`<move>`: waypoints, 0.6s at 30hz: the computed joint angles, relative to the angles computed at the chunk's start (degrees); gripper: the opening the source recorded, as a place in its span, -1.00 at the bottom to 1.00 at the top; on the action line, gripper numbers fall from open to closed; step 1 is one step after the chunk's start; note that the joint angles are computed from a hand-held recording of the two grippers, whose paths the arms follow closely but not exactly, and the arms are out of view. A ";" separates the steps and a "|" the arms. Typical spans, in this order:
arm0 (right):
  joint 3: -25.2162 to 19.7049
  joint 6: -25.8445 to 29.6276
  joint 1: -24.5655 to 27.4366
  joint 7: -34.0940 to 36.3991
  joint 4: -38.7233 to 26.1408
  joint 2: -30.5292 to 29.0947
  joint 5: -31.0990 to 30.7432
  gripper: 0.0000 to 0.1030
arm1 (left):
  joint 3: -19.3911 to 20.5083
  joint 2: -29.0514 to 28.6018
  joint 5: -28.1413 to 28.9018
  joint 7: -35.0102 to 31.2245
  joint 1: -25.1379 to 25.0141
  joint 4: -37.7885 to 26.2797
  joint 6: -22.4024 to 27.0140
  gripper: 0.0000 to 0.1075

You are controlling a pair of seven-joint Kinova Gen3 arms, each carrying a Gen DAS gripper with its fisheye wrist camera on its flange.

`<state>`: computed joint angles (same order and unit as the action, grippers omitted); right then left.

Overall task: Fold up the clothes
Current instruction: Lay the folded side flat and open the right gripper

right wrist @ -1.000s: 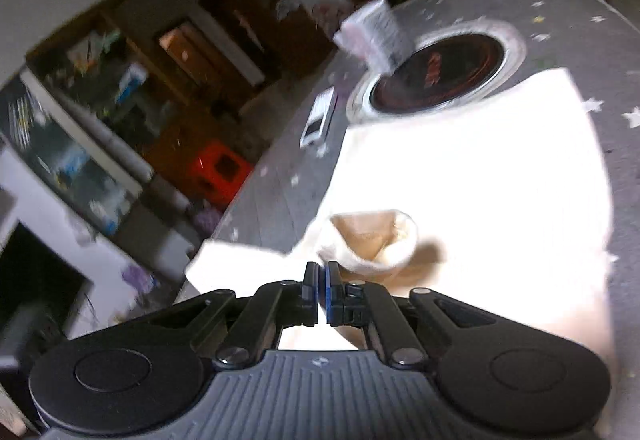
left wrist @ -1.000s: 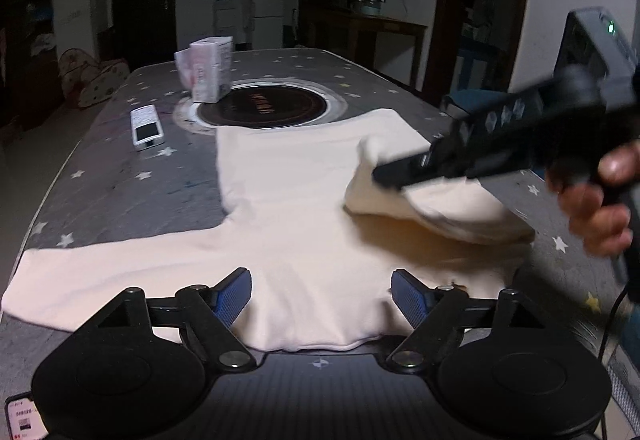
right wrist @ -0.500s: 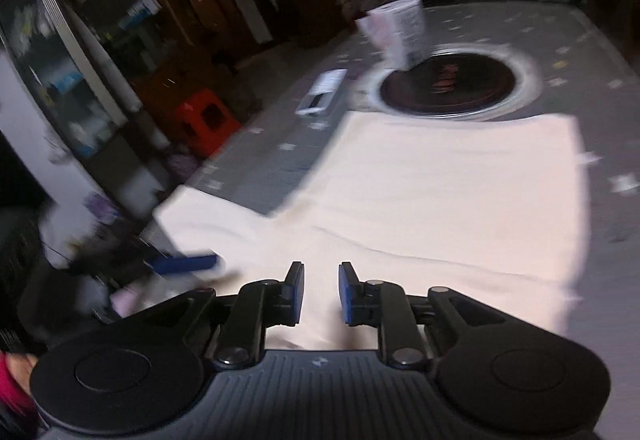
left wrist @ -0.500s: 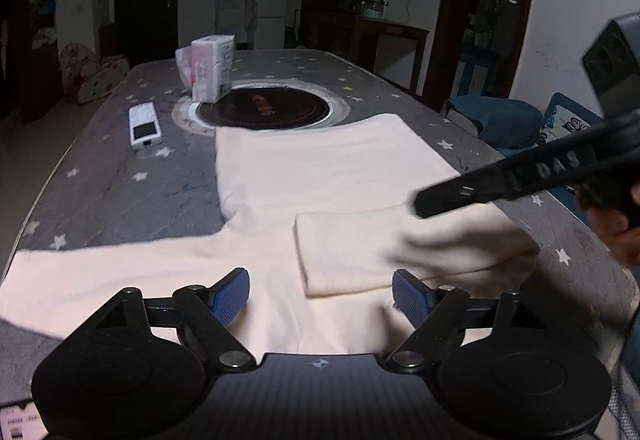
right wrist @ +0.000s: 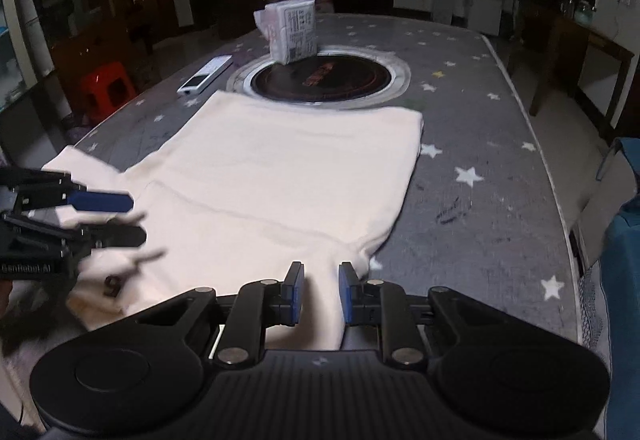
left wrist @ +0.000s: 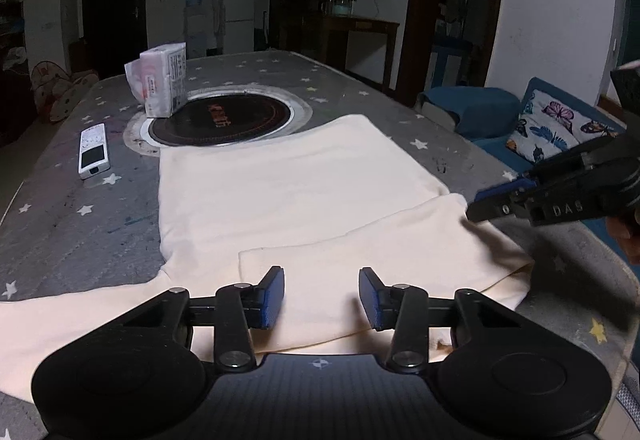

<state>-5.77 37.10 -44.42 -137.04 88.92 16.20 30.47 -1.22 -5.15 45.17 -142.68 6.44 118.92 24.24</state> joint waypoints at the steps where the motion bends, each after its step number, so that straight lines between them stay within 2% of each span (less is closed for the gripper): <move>1: 0.19 -0.44 -0.04 -0.24 -0.12 0.44 0.36 -0.65 | 0.32 0.37 -1.16 1.31 -0.20 -0.26 0.03 -0.19; 4: 0.68 -1.64 0.03 -0.13 -0.54 1.74 0.67 -0.67 | 1.08 1.13 -4.27 4.72 -0.69 -0.73 -0.16 -0.19; 10: 2.12 0.86 -2.93 -0.11 -1.54 2.77 4.36 -0.68 | 1.60 1.40 -6.77 8.16 -1.01 -0.80 -0.71 -0.16; 15: 0.07 0.30 -2.96 0.87 1.32 -0.78 4.91 -0.68 | 0.17 -0.44 -3.65 5.01 -0.51 0.16 0.51 -0.09; 18: -1.53 0.67 -2.70 2.20 2.67 -1.90 4.18 -0.68 | -0.13 -0.76 -3.95 5.01 -0.29 0.78 0.37 -0.09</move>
